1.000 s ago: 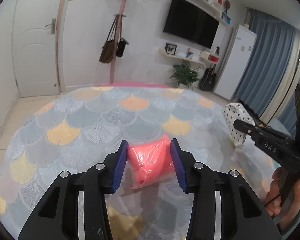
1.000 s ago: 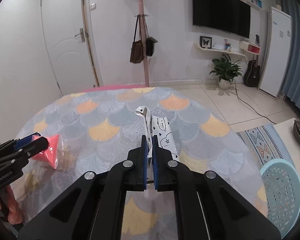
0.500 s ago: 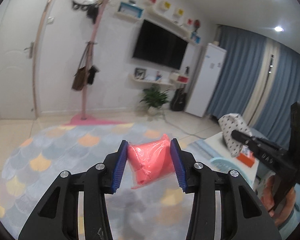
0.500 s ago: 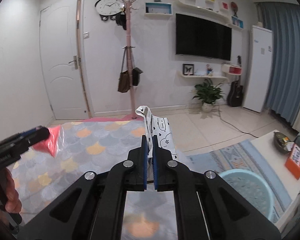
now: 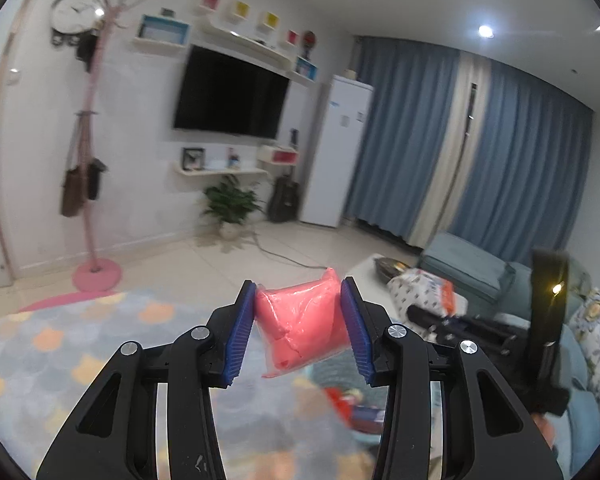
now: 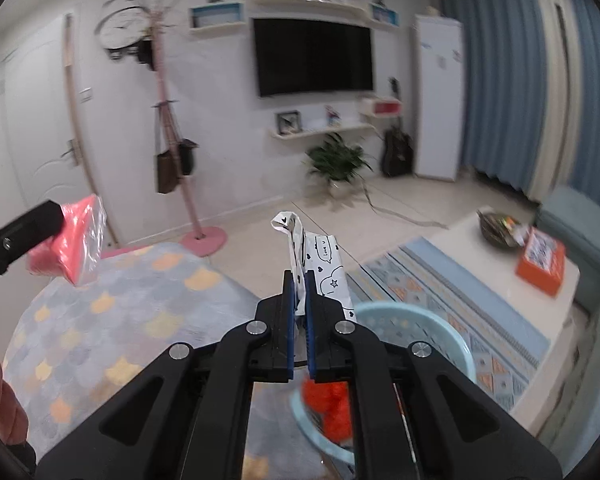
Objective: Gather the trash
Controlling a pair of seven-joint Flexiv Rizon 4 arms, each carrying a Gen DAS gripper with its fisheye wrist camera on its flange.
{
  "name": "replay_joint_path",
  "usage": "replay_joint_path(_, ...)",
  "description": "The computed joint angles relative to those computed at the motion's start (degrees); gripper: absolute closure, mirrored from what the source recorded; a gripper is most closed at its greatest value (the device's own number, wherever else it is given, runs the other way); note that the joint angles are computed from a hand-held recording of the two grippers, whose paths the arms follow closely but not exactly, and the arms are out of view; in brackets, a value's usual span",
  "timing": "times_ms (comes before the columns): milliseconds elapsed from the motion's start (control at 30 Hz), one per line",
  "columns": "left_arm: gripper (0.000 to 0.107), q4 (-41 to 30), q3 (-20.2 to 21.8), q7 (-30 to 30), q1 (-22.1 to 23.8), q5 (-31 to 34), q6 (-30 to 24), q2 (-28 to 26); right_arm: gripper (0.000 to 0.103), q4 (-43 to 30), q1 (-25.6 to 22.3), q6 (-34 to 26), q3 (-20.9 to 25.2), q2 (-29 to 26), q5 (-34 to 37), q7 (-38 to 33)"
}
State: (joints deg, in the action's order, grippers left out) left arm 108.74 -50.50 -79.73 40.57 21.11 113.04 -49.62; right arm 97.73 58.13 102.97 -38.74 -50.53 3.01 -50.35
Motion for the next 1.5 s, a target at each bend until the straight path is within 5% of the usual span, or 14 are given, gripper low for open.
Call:
replay_joint_path(200, 0.065, -6.7, -0.7, 4.5, -6.1, -4.6, -7.0, -4.6, 0.100, -0.9, -8.9, -4.6, 8.0, 0.8, -2.0, 3.9)
replay_joint_path(400, 0.065, -11.9, 1.7, 9.7, -12.7, -11.4, -12.1, -7.7, 0.100, -5.3, -24.0, -10.8, 23.9, -0.2, -6.9, 6.7)
replay_joint_path(633, 0.065, -16.0, 3.7, 14.5, -18.0, -18.7, -17.1, -10.4, 0.099, -7.1, -33.2, -13.0, 33.8, -2.6, -11.6, 7.9)
replay_joint_path(833, 0.063, -18.9, 5.0, 17.1, -20.5, -25.5, -21.1, -12.4, 0.098, -5.9, -36.5, -12.8, 37.3, -2.9, -13.1, 8.5)
replay_joint_path(933, 0.036, -20.1, 6.0, 18.5, -21.8, -28.6, -23.1, -13.0, 0.094, -5.4, -37.4, -12.6, 38.6, -2.7, -13.4, 8.5)
replay_joint_path(1000, 0.035, -19.6, 6.1, 20.3, -21.8, -29.5, -23.1, -13.1, 0.087, -5.1, -38.7, -11.9, 40.1, -2.7, -13.3, 8.1)
replay_joint_path(1067, 0.034, -18.7, 5.9, 21.6, -21.4, -30.8, -23.8, -12.8, 0.078, -4.4, -38.0, -11.3, 39.2, -2.5, -12.8, 8.9)
replay_joint_path(1133, 0.033, -17.4, 5.4, 22.8, -20.7, -32.1, -23.6, -12.5, 0.053, -3.8, -37.6, -10.6, 38.8, -2.2, -12.4, 9.6)
replay_joint_path(1167, 0.032, -16.7, 5.0, 23.5, -20.2, -32.5, -23.0, -12.2, 0.049, -3.0, -36.7, -9.5, 37.9, -1.8, -12.0, 10.2)
replay_joint_path(1333, 0.030, -11.9, 2.2, 24.5, -16.5, -32.0, -19.8, -10.7, 0.044, -0.5, -35.2, -6.6, 36.9, 0.1, -11.8, 10.3)
replay_joint_path(1500, 0.027, -5.5, -2.4, 23.2, -9.8, -27.8, -15.9, -9.8, 0.035, 3.9, -27.2, -2.8, 29.3, 3.7, -10.5, 10.2)
